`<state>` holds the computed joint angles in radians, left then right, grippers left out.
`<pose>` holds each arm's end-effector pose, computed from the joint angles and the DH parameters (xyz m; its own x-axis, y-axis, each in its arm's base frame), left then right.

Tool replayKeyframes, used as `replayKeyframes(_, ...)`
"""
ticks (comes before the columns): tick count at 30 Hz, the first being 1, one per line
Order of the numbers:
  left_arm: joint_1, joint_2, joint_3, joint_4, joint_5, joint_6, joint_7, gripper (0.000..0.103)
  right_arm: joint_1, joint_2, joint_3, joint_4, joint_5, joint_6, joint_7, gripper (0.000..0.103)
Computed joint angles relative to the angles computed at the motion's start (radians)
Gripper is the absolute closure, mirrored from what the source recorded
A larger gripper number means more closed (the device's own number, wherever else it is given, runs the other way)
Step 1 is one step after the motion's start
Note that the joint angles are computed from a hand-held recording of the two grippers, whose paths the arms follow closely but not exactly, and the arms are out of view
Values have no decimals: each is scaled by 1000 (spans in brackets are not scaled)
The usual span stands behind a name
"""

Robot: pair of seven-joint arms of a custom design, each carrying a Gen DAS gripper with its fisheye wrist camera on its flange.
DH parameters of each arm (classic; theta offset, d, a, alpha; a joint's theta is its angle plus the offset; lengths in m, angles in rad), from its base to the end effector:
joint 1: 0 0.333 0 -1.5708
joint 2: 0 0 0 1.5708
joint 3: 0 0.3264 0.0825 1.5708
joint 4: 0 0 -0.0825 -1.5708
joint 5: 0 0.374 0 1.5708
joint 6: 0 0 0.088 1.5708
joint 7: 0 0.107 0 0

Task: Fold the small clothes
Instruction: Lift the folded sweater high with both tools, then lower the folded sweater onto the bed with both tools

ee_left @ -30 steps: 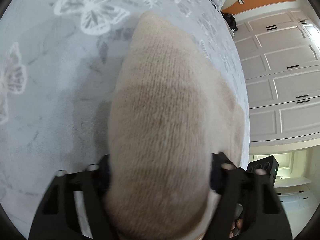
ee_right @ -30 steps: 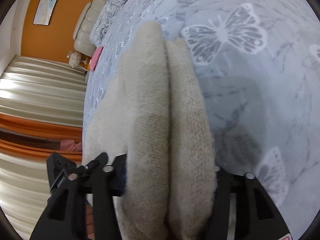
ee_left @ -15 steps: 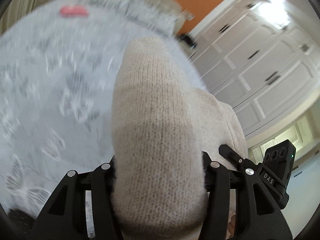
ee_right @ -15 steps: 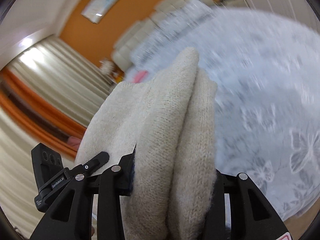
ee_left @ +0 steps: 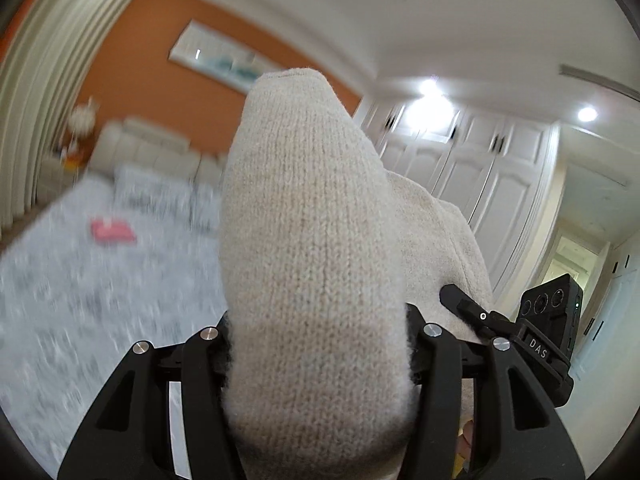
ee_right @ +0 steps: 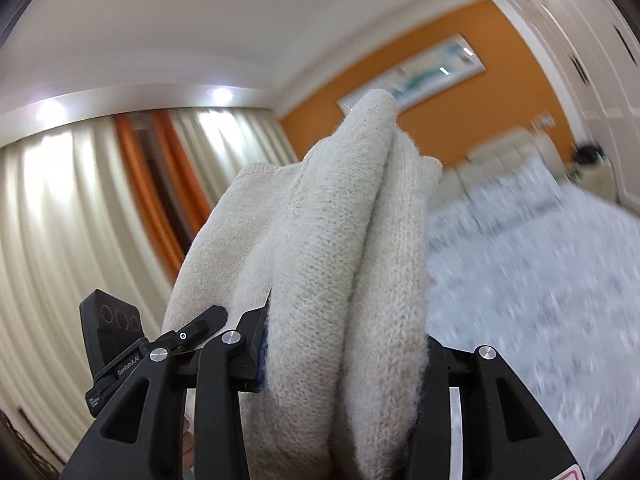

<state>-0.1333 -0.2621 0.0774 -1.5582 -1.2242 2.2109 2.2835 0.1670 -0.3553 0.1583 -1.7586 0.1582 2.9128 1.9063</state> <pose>0.4636 -0.0476 0.8763 -0.6964 -0.5761 0.4279 -0.3886 -0.1986 -0.8998 0.4055 0.1544 0.8899 0.2833 -0.8611 -0.4223 -0.1991 0.3779 -0.9042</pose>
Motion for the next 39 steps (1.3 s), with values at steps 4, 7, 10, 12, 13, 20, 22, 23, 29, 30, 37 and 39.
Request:
replayKeyframes(4, 9, -4, 37, 38, -60, 17, 54, 50, 37, 88, 4, 123, -9, 22, -51, 64)
replayKeyframes(7, 23, 22, 52, 76, -93, 27, 85, 48, 76, 170, -11, 212, 8, 33, -93, 63)
replayKeyframes(10, 52, 79, 48, 117, -122, 31, 110, 47, 122, 266, -47, 293, 85, 32, -167, 63)
replayKeyframes(12, 79, 120, 35, 141, -133, 32, 111, 47, 141, 332, -68, 336, 174, 29, -244, 63)
replayKeyframes(13, 91, 151, 26, 152, -141, 40, 117, 46, 142, 373, -73, 361, 230, 25, -291, 63)
replayKeyframes(20, 160, 400, -60, 229, -116, 120, 97, 46, 87, 644, -58, 517, 372, -63, -358, 63)
replayKeyframes(22, 168, 488, -81, 258, -55, 147, 62, 46, 57, 732, -42, 544, 403, -94, -360, 63)
replayKeyframes(23, 172, 522, -90, 266, -31, 156, 47, 46, 42, 769, -32, 541, 423, -102, -364, 63)
replayKeyframes(29, 187, 722, -129, 237, 119, 187, -59, 46, 9, 946, -27, 506, 444, -195, -293, 60)
replayKeyframes(30, 182, 768, -125, 227, 167, 183, -99, 46, 15, 984, -54, 504, 417, -249, -239, 57)
replayKeyframes(37, 179, 750, -126, 60, 365, 264, -205, 40, -13, 822, -68, 157, 466, -100, -136, 48)
replayKeyframes(39, 153, 691, -122, 2, 465, 352, -220, 40, -35, 770, -26, 111, 509, -43, -204, 62)
